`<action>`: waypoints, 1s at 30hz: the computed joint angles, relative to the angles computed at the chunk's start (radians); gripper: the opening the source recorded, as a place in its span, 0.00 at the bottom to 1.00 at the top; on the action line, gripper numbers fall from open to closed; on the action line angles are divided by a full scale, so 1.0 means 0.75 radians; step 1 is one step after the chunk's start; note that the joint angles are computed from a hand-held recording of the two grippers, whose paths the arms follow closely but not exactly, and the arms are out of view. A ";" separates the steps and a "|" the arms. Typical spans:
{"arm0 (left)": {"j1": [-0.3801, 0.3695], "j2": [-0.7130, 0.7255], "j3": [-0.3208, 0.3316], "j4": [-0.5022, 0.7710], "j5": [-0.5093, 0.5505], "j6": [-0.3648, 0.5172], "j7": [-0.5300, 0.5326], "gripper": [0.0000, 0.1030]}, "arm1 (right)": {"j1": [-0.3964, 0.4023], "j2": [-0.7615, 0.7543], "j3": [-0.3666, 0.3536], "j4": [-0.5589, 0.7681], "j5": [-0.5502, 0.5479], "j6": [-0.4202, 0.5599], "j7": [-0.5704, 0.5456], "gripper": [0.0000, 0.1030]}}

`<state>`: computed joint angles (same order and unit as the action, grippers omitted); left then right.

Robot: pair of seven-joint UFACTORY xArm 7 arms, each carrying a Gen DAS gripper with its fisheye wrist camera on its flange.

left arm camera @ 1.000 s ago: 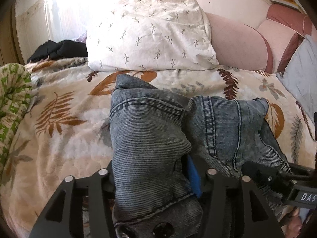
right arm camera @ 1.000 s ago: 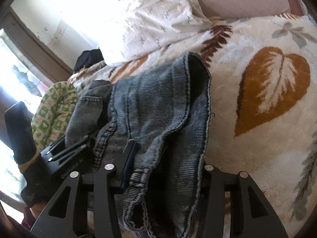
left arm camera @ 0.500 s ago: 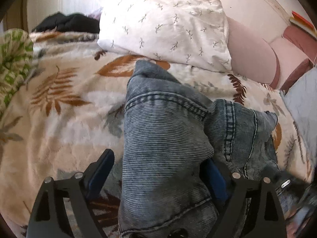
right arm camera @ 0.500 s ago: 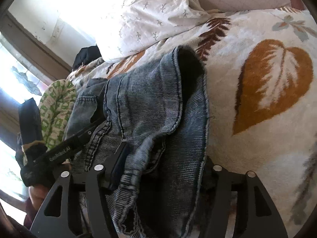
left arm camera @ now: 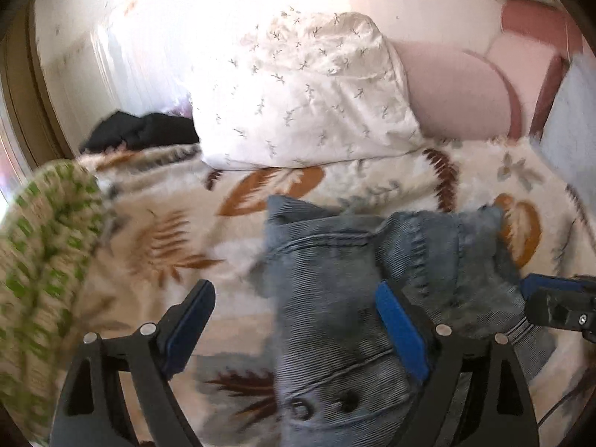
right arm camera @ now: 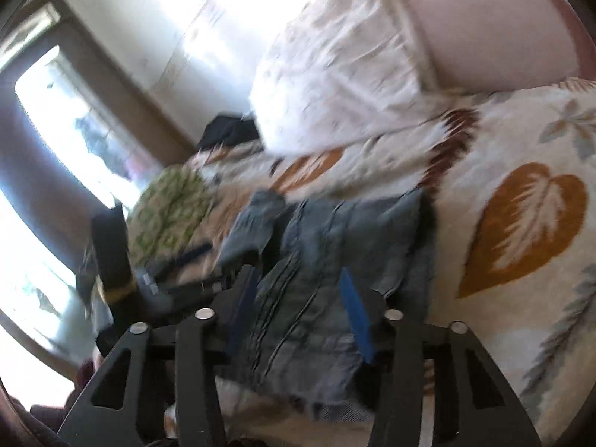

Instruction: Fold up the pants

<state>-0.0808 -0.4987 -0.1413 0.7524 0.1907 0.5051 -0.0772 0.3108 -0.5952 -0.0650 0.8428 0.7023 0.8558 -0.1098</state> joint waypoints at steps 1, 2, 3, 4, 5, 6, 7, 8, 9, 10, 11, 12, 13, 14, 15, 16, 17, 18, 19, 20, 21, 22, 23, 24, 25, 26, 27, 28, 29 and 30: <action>0.022 0.000 -0.015 0.001 0.033 0.013 -0.007 0.87 | 0.011 0.003 -0.003 0.001 0.007 0.020 -0.002 0.28; 0.034 -0.001 -0.020 0.000 0.054 0.030 -0.005 0.87 | 0.017 0.004 -0.004 0.002 0.008 0.046 0.000 0.26; 0.035 -0.001 -0.017 -0.002 0.062 0.044 0.001 0.87 | 0.016 0.002 0.005 0.003 -0.004 0.070 0.010 0.26; 0.033 -0.005 -0.010 -0.007 0.066 0.064 0.014 0.87 | 0.011 -0.005 0.012 -0.004 -0.016 0.083 0.016 0.25; 0.029 -0.016 -0.003 -0.018 0.066 0.074 0.026 0.87 | 0.008 -0.004 0.017 -0.003 -0.028 0.098 0.022 0.25; 0.022 -0.032 0.003 -0.033 0.065 0.078 0.039 0.87 | 0.004 -0.005 0.023 -0.003 -0.041 0.116 0.030 0.25; 0.019 -0.051 0.006 -0.053 0.069 0.075 0.053 0.87 | -0.002 -0.006 0.030 -0.001 -0.061 0.140 0.043 0.26; 0.023 -0.072 0.002 -0.073 0.083 0.069 0.062 0.87 | -0.005 -0.007 0.034 0.002 -0.074 0.160 0.053 0.26; 0.031 -0.092 -0.007 -0.094 0.102 0.055 0.068 0.87 | -0.006 -0.007 0.035 0.006 -0.087 0.196 0.064 0.26; 0.040 -0.106 -0.018 -0.112 0.121 0.043 0.070 0.87 | -0.006 -0.009 0.036 0.005 -0.090 0.219 0.069 0.26; 0.047 -0.112 -0.029 -0.119 0.133 0.040 0.069 0.87 | -0.006 -0.008 0.037 0.005 -0.098 0.251 0.077 0.26; 0.056 -0.113 -0.039 -0.129 0.148 0.035 0.067 0.87 | -0.010 -0.012 0.041 0.000 -0.105 0.270 0.083 0.25; 0.061 -0.113 -0.046 -0.138 0.158 0.029 0.066 0.88 | -0.014 -0.008 0.043 -0.003 -0.113 0.289 0.087 0.23; 0.063 -0.116 -0.050 -0.147 0.165 0.022 0.064 0.88 | -0.016 -0.004 0.043 -0.008 -0.113 0.307 0.091 0.23; 0.065 -0.114 -0.049 -0.153 0.170 0.014 0.065 0.88 | -0.017 0.002 0.038 -0.014 -0.103 0.323 0.095 0.23; 0.062 -0.108 -0.042 -0.156 0.165 0.007 0.070 0.88 | -0.019 0.007 0.032 -0.020 -0.088 0.331 0.095 0.23; 0.056 -0.100 -0.032 -0.152 0.153 0.008 0.076 0.89 | -0.022 0.007 0.030 -0.027 -0.075 0.333 0.094 0.23; 0.053 -0.091 -0.021 -0.149 0.136 0.011 0.076 0.91 | -0.025 0.011 0.028 -0.028 -0.066 0.333 0.088 0.23; 0.052 -0.079 -0.010 -0.142 0.119 0.017 0.073 0.94 | -0.028 0.012 0.031 -0.031 -0.062 0.331 0.084 0.23; 0.052 -0.069 -0.002 -0.138 0.105 0.019 0.070 0.95 | -0.031 0.012 0.036 -0.033 -0.060 0.329 0.084 0.23; 0.044 -0.062 0.014 -0.141 0.085 0.011 0.077 0.98 | -0.034 0.009 0.044 -0.037 -0.062 0.325 0.087 0.23; 0.043 -0.051 0.024 -0.135 0.067 0.015 0.076 1.00 | -0.036 0.007 0.049 -0.037 -0.066 0.322 0.086 0.23; 0.040 -0.045 0.033 -0.132 0.047 0.018 0.075 1.00 | -0.037 0.004 0.056 -0.039 -0.072 0.317 0.086 0.23; 0.026 -0.045 0.051 -0.129 0.014 0.027 0.080 1.00 | -0.038 -0.003 0.058 -0.044 -0.075 0.315 0.088 0.23; 0.018 -0.047 0.063 -0.124 -0.013 0.038 0.083 1.00 | -0.038 -0.006 0.060 -0.045 -0.076 0.311 0.088 0.23; 0.011 -0.051 0.075 -0.117 -0.040 0.053 0.087 1.00 | -0.036 -0.008 0.061 -0.044 -0.078 0.305 0.083 0.23; 0.004 -0.060 0.086 -0.107 -0.067 0.076 0.092 0.99 | -0.036 -0.022 0.061 -0.048 -0.082 0.298 0.077 0.24; 0.002 -0.071 0.090 -0.102 -0.085 0.094 0.091 0.99 | -0.038 -0.036 0.064 -0.049 -0.090 0.294 0.081 0.26; 0.004 -0.092 0.091 -0.097 -0.098 0.113 0.087 0.99 | -0.039 -0.047 0.067 -0.046 -0.100 0.294 0.088 0.27; 0.008 -0.115 0.090 -0.101 -0.104 0.112 0.083 0.99 | -0.041 -0.071 0.076 -0.044 -0.114 0.286 0.096 0.31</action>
<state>-0.0749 -0.5851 -0.0741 0.6764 0.1128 0.5887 -0.0153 0.2802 -0.6487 -0.0080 0.8095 0.6172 1.0704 -0.0378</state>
